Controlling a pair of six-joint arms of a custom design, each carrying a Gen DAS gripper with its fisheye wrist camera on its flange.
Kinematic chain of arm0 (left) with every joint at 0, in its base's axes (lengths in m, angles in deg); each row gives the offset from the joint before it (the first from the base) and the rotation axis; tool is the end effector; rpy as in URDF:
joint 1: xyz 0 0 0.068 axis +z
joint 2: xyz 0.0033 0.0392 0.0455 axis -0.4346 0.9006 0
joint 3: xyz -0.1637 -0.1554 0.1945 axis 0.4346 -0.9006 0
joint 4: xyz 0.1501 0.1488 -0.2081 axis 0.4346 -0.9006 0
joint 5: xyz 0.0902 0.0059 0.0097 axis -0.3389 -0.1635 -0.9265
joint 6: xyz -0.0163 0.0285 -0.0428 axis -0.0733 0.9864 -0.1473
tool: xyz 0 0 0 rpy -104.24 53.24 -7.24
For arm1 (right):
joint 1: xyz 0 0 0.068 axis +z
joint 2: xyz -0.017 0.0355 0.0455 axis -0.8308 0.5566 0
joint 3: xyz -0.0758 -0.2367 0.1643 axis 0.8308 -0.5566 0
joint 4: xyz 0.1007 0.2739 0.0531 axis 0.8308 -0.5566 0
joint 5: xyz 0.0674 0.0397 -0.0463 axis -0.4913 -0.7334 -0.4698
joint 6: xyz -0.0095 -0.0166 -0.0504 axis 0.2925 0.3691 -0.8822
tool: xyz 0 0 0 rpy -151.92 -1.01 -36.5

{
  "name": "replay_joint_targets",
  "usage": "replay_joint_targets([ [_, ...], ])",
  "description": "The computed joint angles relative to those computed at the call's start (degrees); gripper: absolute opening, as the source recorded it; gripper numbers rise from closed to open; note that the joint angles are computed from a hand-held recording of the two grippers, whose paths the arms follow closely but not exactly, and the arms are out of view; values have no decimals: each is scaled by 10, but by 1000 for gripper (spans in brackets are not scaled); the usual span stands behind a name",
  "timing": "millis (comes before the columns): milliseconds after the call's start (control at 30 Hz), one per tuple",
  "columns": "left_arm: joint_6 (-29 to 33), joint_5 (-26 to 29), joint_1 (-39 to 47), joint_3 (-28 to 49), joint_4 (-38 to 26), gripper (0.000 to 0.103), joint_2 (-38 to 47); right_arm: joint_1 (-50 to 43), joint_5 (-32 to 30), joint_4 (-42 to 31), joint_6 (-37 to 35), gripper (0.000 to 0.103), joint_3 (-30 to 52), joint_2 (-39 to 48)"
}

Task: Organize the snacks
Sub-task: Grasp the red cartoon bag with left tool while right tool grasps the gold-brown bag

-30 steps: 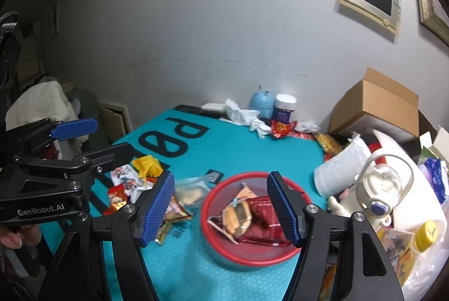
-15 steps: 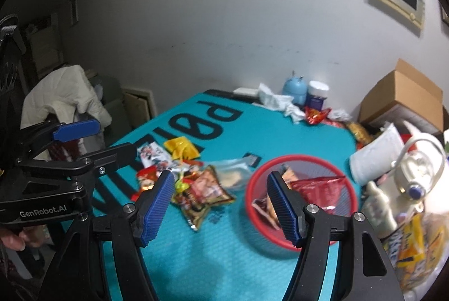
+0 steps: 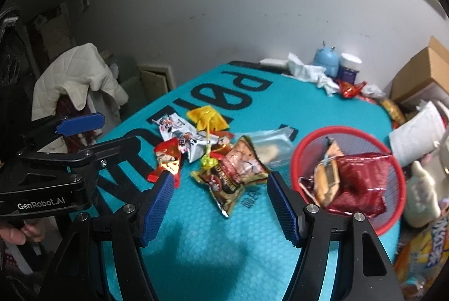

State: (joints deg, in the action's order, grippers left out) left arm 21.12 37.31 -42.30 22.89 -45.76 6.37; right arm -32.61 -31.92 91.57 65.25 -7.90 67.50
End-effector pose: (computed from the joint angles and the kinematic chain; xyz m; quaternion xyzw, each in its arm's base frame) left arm 0.1433 -0.0243 0.1060 -0.2320 0.8863 0.0774 0.3933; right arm 0.2463 0.1267 0.0608 -0.4418 0.7849 0.2402 0.3620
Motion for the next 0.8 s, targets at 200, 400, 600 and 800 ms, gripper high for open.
replay_joint_targets([
  [200, 36, 67, 86, -21, 102, 75, 79, 22, 16, -6, 9, 69, 39, 53],
  [400, 60, 135, 155, -29, 235, 75, 217, 37, 34, -22, 10, 69, 78, 107],
  [600, 68, 193, 200, -23, 368, 75, 375, 37, 23, -61, 14, 69, 119, 156],
  [800, 81, 226, 224, 0, 436, 75, 479, 30, 12, -100, 30, 69, 156, 192],
])
